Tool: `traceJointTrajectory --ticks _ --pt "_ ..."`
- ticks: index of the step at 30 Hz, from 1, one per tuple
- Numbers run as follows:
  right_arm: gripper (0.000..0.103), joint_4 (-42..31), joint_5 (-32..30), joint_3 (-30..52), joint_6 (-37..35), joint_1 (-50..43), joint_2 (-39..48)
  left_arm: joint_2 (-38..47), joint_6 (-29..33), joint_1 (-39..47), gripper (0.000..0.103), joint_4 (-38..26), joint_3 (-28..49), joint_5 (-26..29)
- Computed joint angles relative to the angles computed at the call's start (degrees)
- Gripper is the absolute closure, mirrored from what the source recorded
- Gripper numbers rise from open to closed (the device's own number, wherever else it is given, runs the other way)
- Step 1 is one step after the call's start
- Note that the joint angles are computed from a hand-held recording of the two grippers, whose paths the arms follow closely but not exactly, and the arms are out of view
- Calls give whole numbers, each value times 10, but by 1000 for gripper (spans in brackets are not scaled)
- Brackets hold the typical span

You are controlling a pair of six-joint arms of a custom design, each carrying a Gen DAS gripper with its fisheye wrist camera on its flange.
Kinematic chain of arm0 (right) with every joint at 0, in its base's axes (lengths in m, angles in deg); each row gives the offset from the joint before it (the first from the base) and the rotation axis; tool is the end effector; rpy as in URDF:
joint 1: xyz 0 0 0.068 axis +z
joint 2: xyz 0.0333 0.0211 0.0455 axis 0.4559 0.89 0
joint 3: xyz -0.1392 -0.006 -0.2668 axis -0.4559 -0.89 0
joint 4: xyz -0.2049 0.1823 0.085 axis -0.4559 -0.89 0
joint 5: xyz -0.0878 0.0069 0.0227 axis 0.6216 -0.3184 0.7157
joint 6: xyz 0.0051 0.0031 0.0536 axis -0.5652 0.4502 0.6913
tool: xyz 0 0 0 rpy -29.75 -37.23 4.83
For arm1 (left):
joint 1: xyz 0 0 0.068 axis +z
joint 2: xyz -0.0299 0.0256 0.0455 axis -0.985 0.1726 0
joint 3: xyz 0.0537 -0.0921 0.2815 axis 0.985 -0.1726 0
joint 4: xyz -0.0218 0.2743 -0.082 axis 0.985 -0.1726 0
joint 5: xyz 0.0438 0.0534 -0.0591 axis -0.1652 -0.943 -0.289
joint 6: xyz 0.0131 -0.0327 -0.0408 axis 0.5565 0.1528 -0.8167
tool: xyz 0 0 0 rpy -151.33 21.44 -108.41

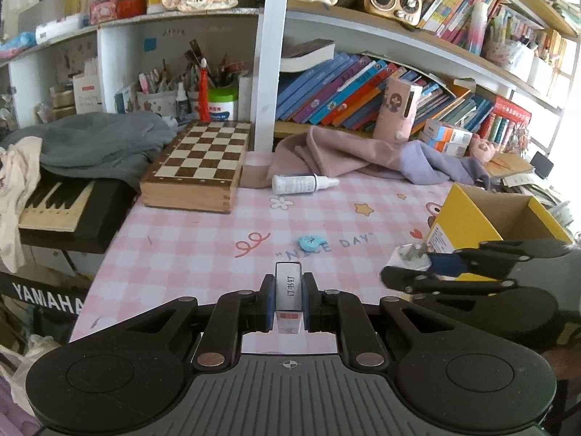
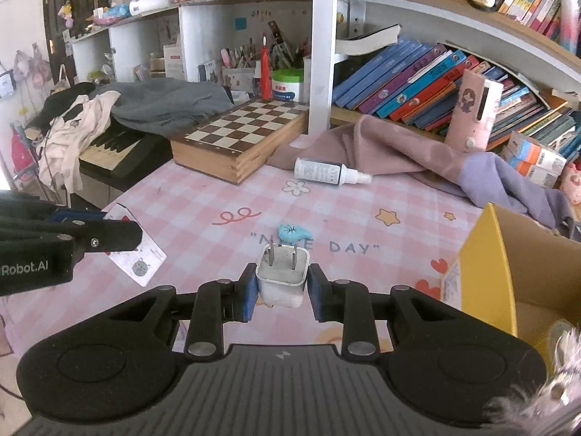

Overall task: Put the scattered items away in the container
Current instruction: 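Lift and carry the small box and white plug with both grippers toward the yellow box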

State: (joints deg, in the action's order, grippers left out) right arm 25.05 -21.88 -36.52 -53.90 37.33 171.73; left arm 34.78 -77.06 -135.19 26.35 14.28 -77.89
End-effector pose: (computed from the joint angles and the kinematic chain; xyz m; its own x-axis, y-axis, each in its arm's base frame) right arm 0.3570 0.0825 0.1171 -0.4027 -0.4947 -0.7701 -0.7755 0.6314 -0.0001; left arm 0.2342 -0.2909 0.1302 -0.5751 -0.2908 -0.7647 -0.3353 0.9364 -0.1040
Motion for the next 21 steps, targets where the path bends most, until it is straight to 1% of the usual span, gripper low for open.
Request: traceJointTrajectory --ticks 7,14,21 --pt "76 -26 -31 -50 -21 -46 -68 -5 -95 -56 90 -63 0 -30" --pt "76 -43 -57 -98 -28 -88 -125 1 -150 -106 90 -120 22 -64" --pt "76 -76 -86 -158 -66 -137 -192 24 -217 -165 90 -183 56 -87"
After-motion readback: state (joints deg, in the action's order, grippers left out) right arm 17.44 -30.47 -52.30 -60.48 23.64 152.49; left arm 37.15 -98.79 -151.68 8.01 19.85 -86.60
